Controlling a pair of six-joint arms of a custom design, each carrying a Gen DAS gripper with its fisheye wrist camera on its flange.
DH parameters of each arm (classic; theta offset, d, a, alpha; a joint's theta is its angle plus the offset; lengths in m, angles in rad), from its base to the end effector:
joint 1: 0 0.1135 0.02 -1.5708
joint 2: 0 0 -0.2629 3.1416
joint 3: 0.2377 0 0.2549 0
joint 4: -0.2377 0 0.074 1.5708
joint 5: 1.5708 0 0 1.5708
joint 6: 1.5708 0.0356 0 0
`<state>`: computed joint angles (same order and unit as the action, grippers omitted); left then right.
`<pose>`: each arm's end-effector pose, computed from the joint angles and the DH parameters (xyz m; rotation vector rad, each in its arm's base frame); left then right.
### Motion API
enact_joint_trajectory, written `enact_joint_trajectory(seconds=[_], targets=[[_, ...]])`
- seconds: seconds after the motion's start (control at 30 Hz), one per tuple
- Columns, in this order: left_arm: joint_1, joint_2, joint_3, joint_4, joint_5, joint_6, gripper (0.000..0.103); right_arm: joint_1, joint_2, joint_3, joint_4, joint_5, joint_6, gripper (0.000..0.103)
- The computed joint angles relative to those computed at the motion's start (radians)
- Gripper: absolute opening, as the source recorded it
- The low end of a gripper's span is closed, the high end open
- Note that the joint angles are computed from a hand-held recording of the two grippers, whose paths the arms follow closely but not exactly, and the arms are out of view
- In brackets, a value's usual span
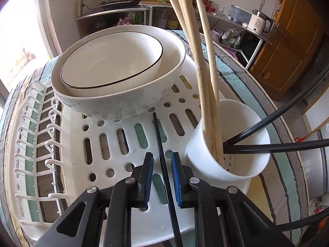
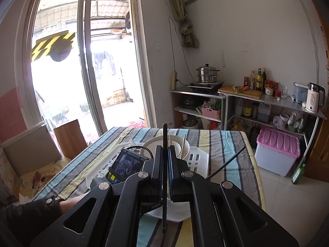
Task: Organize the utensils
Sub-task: 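Lower both black chopsticks into the white cup and open both tools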
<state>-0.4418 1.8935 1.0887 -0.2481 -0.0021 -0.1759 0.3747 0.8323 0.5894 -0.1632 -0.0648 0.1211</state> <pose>0.3369 -0.1593 0.1307 0.3492 2.6166 -0.2099 0.1839 0.0748 0.2633 -0.2946 1.9745 0.3852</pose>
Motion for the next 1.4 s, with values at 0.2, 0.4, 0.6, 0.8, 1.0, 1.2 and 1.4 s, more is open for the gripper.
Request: enact_joint_trajectory(seconds=[0.2,0.4,0.6,0.8,1.0,1.2,1.4], targets=[[-0.002,-0.026,-0.032,0.029,-0.002,-0.009,0.005,-0.003,0.003,-0.002,0.004,-0.002,-0.002,0.004],[0.015,-0.23,-0.172,0.061,0.029,0.003,0.005,-0.004,0.001,0.001,0.004,-0.002,-0.002,0.004],[0.036,-0.478,-0.256,0.014,0.039,0.025,0.005,-0.009,-0.022,0.012,-0.012,0.004,0.0,0.004],[0.048,-0.661,-0.241,-0.085,0.062,0.039,0.004,-0.007,-0.039,0.027,-0.027,0.018,0.002,0.004],[0.042,-0.712,-0.164,-0.15,0.072,0.05,0.004,-0.017,-0.026,0.054,-0.026,0.023,0.002,0.004],[0.013,-0.681,-0.041,-0.187,0.06,0.037,0.004,-0.04,0.01,0.083,0.007,0.02,0.009,0.004],[-0.009,-0.62,0.073,-0.193,0.046,0.026,0.004,-0.085,0.051,0.094,0.059,-0.011,0.035,0.004]])
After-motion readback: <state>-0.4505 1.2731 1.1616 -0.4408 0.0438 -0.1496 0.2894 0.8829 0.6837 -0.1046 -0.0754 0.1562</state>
